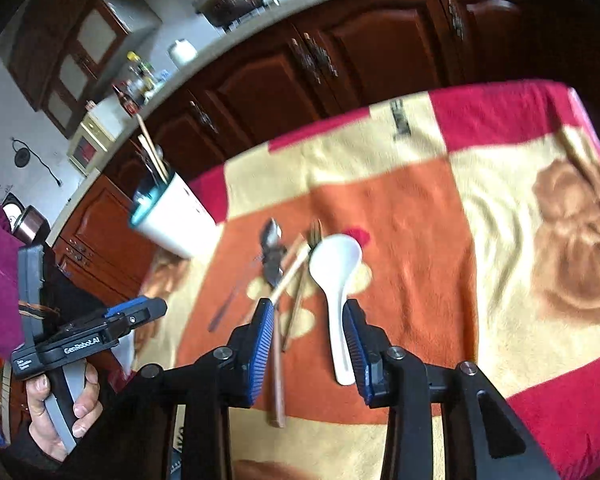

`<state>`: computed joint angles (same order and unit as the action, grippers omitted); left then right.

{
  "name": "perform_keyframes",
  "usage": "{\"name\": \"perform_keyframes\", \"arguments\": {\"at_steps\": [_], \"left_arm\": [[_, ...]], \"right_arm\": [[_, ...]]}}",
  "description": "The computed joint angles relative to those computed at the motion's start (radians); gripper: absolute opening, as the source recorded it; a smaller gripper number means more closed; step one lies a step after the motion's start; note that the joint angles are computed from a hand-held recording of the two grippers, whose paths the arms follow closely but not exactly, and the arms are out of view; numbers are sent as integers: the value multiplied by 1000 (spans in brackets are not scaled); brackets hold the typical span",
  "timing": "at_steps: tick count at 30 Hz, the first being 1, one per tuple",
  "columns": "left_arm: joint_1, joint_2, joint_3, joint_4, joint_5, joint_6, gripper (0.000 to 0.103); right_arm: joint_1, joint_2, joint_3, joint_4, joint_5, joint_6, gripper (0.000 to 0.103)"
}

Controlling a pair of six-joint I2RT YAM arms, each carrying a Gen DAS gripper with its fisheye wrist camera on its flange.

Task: Organize utensils
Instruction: 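Move both open tools back down to the remaining utensils, then grasp a wooden chopstick with the left tool while the right tool grasps the white ceramic spoon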

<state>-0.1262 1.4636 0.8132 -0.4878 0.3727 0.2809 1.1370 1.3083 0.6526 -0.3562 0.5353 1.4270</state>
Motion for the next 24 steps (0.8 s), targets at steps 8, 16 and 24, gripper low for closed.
{"name": "perform_keyframes", "arguments": {"at_steps": [8, 16, 24], "left_arm": [[-72, 162, 77, 12, 12, -19, 61], [-87, 218, 95, 46, 13, -30, 57], [-145, 246, 126, 44, -7, -57, 52]], "right_arm": [[-264, 112, -76, 258, -266, -165, 35], [-396, 242, -16, 297, -390, -252, 28], [-432, 306, 20, 287, -413, -254, 6]]}}
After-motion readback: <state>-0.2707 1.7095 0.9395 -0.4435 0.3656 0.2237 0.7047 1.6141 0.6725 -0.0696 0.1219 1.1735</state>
